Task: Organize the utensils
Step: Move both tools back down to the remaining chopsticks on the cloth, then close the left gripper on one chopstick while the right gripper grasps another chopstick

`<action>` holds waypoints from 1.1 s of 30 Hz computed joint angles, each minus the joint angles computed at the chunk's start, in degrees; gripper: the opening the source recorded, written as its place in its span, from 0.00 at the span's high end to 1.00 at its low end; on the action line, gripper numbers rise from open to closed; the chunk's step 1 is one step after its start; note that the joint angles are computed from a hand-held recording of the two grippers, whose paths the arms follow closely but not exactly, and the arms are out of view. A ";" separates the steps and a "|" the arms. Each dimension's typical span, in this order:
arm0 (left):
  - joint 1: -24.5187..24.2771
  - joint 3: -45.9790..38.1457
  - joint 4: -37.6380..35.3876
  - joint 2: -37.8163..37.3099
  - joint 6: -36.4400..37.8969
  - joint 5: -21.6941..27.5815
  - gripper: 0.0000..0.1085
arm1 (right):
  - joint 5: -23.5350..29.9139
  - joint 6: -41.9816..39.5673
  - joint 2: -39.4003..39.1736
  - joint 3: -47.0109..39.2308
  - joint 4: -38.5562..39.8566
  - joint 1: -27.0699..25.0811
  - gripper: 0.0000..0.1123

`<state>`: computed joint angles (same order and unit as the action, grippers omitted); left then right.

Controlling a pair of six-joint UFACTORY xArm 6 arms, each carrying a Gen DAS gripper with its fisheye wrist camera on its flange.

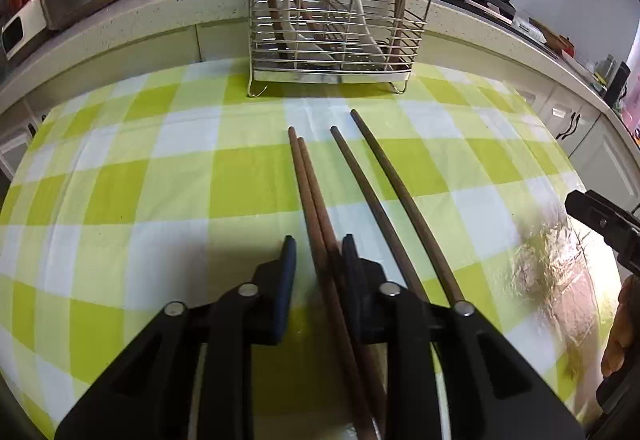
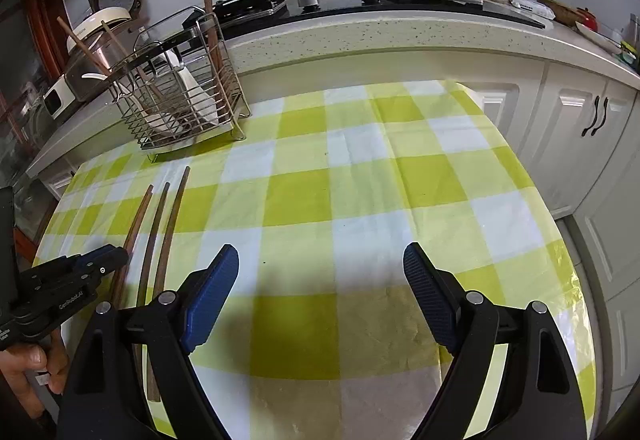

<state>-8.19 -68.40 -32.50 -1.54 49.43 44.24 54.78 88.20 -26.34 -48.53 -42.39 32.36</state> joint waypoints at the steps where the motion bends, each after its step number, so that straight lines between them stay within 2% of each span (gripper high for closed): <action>1: 0.10 -0.20 -0.10 0.13 -0.03 0.32 0.86 | -0.08 0.00 0.10 -0.09 -0.03 0.03 0.29; 7: 1.49 -1.19 -0.08 0.75 0.62 1.04 0.89 | -1.17 -1.31 2.17 -1.66 0.61 0.32 0.29; 8: 1.70 -1.23 -0.14 0.77 0.89 0.95 0.91 | -1.45 -1.51 2.40 -1.76 0.80 0.27 0.29; 9: 1.92 -1.43 0.14 0.90 0.92 0.88 0.99 | -1.84 -1.84 2.86 -2.07 1.07 0.26 0.29; 10: 2.18 -1.77 0.21 1.15 1.09 0.97 1.00 | -1.98 -2.14 3.31 -2.44 1.23 0.32 0.29; 16: 3.53 -3.83 1.81 3.26 2.01 1.11 1.00 | -2.89 -3.94 5.72 -4.58 1.75 0.64 0.29; 18: 4.80 -6.06 -0.73 4.39 0.94 4.70 1.00 | -3.33 -4.60 6.74 -5.36 2.12 0.66 0.29; 19: 5.23 -6.93 -1.93 4.71 1.05 6.68 0.99 | -3.56 -4.87 7.27 -5.73 2.33 0.64 0.29; 20: 5.11 -6.59 -2.44 4.19 1.87 6.93 0.98 | -3.73 -5.03 7.58 -5.94 2.49 0.63 0.29; 22: 4.56 -5.50 -2.45 3.25 2.26 6.40 0.90 | -4.13 -5.66 8.54 -6.70 2.91 0.58 0.29; 24: 4.26 -5.18 -2.60 2.98 1.75 7.01 0.89 | -4.10 -6.57 9.53 -7.66 3.09 0.74 0.29; 26: 3.77 -4.17 -2.94 2.16 1.80 6.90 0.79 | -4.25 -6.92 9.90 -8.02 3.12 0.81 0.29; 27: 3.55 -3.61 -3.04 1.74 2.12 6.75 0.69 | -4.26 -7.02 10.00 -8.13 3.15 0.80 0.29; 30: 1.94 -1.00 0.92 0.49 1.88 2.54 0.69 | -4.37 -7.22 10.08 -8.14 3.48 0.60 0.29; 33: 1.49 -0.21 3.26 0.13 3.35 0.77 0.81 | -4.31 -7.27 10.08 -8.13 3.60 0.52 0.29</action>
